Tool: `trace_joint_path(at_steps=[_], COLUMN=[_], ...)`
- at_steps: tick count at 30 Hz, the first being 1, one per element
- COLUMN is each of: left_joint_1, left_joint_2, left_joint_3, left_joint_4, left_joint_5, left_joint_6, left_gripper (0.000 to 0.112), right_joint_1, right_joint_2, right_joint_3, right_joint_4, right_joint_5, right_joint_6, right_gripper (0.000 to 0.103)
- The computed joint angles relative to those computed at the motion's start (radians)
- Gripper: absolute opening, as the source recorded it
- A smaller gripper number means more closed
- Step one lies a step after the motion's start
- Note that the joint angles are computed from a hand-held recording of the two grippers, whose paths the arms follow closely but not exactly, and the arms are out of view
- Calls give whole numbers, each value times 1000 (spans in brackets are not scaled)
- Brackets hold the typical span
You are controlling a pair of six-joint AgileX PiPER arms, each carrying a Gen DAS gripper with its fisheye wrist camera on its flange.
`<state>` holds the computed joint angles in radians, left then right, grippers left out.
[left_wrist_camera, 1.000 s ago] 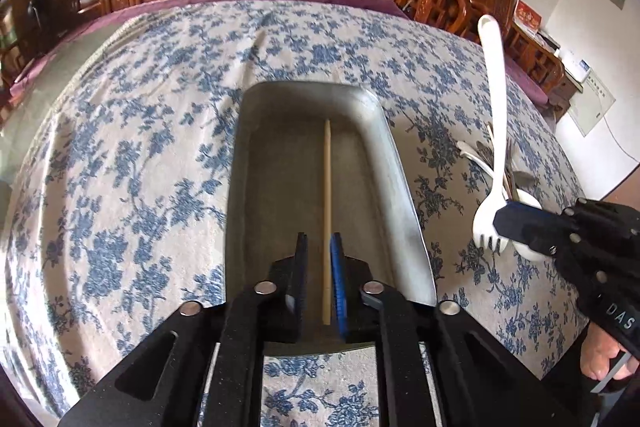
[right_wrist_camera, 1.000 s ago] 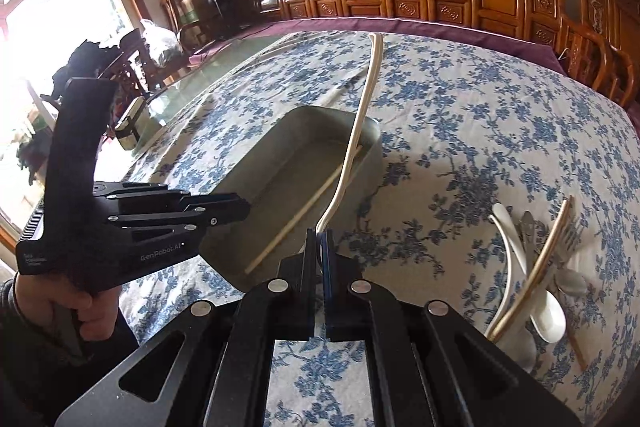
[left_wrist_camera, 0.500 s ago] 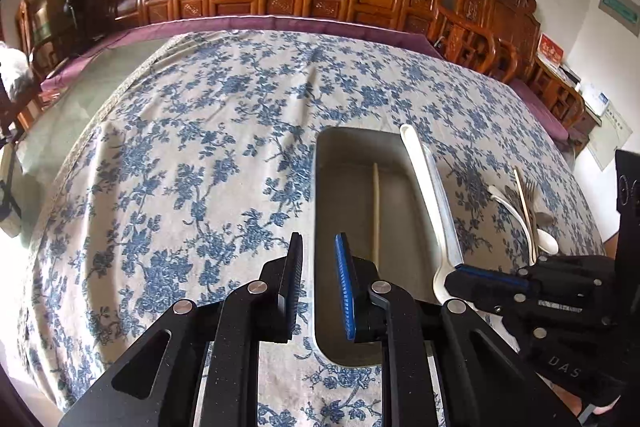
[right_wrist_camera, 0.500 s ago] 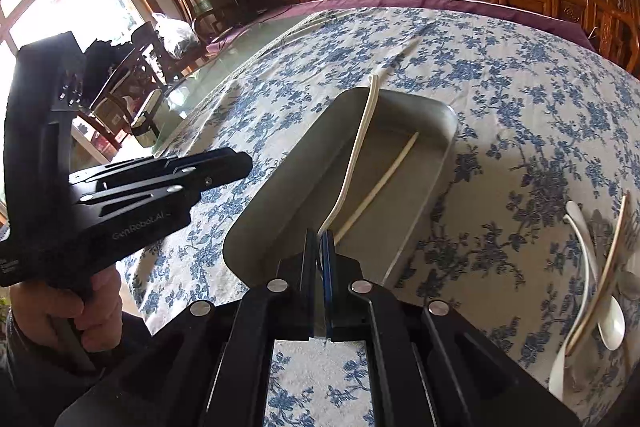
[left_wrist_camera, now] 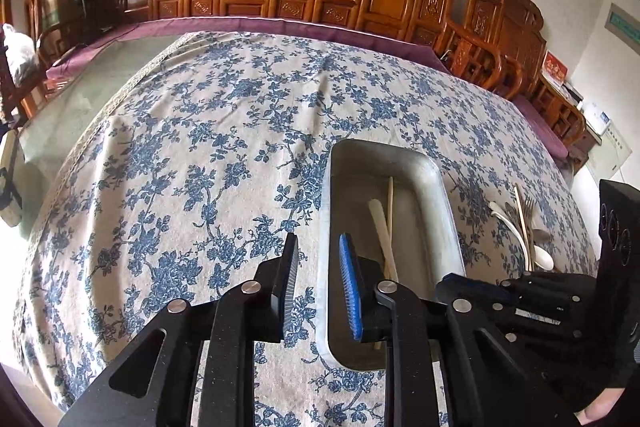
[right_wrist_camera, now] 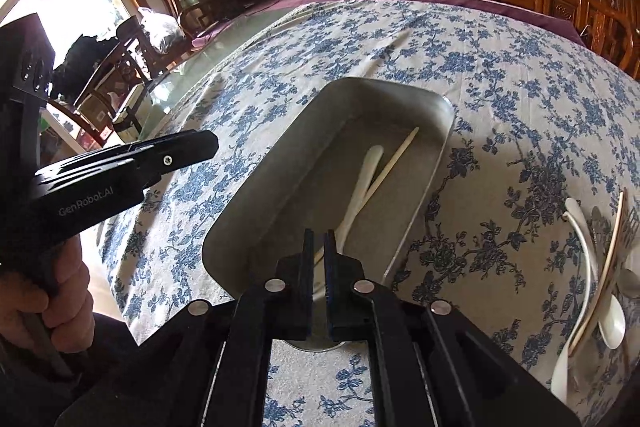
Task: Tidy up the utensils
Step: 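Carry the chopstick and fork over the grey tray while both tools open to drop them, then grasp a white plastic spoon from the pile with the left tool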
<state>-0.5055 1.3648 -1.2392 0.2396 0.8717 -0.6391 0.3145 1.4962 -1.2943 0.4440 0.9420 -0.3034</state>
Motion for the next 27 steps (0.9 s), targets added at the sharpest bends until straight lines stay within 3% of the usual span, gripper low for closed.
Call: trace_joint_path(at_steps=[3, 7, 10, 13, 17, 22, 27], left_joint_1=[-44, -131, -188, -234, -309, -408, -469], left_joint_2=[1, 11, 28, 48, 91, 182, 284], left_joint_3=[-11, -25, -45, -72, -131, -226, -320], left_joint_4=[32, 106, 140, 159, 176, 192, 184], left_joint_5=[4, 24, 39, 51, 68, 91, 118], left_joint_6=[-30, -98, -132, -162, -204, -248, -255], left_gripper=[24, 47, 53, 53, 53, 53, 53], right_joint_1=[-45, -149, -266, -417, -605, -801, -897], right_joint_2=[-49, -156, -218, -257, -268, -258, -252], right_joint_3=[7, 42, 66, 82, 103, 133, 155], right_joint_4=[7, -5, -15, -5, 21, 71, 109], right_joint_5=[13, 54, 96, 138, 171, 182, 194], right_joint_6=[-24, -101, -177, -281, -421, -564, -652], right_gripper=[10, 10, 10, 10, 25, 35, 43])
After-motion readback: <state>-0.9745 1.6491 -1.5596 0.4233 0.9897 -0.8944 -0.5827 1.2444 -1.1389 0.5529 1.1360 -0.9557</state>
